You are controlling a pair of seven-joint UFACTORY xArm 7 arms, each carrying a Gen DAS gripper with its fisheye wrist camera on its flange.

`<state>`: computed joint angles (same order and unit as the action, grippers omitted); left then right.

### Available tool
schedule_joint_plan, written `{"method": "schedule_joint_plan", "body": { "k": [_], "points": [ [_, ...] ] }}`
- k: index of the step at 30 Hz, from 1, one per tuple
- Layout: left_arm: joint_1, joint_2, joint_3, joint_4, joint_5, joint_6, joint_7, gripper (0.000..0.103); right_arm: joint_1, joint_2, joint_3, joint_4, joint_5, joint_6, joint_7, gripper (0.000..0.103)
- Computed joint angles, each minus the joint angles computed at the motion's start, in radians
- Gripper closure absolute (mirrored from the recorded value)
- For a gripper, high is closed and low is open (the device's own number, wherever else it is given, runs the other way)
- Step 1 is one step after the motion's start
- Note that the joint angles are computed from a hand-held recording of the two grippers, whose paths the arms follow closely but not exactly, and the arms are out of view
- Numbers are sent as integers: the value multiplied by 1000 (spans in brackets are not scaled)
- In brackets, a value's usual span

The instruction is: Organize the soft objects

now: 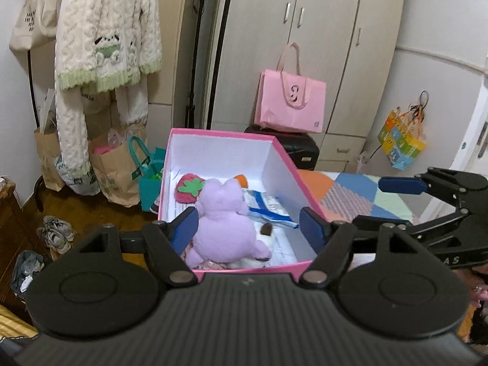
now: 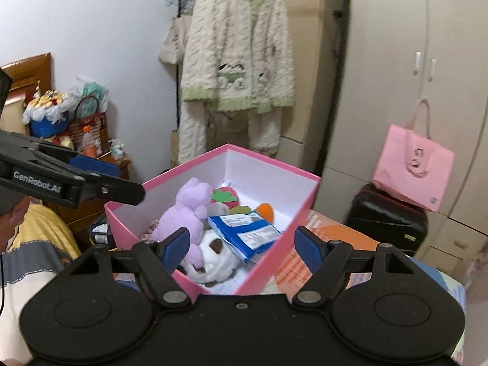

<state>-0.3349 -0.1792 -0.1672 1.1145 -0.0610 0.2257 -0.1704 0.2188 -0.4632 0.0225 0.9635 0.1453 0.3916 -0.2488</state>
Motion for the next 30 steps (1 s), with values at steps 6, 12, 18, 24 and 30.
{"method": "schedule_joint_plan", "body": {
  "k": [6, 12, 18, 24, 30],
  "points": [
    [23, -87, -46, -73, 72, -53, -56, 21, -53, -119, 22, -83, -42, -7, 65, 14],
    [10, -133, -66, -138, 99, -97, -100, 13, -127, -214, 54, -153, -85, 11, 196, 3],
    [129, -146, -197, -189, 184, -182, -232, 5, -225, -302, 120, -204, -181, 75, 355, 1],
    [388, -141, -455, -137, 395, -145, -501, 0, -281, -396, 166, -279, -251, 32, 467, 1],
    [682, -254, -739, -89, 664, -53, -784, 0, -356, -486, 238, -333, -327, 58, 592, 1]
  ]
}}
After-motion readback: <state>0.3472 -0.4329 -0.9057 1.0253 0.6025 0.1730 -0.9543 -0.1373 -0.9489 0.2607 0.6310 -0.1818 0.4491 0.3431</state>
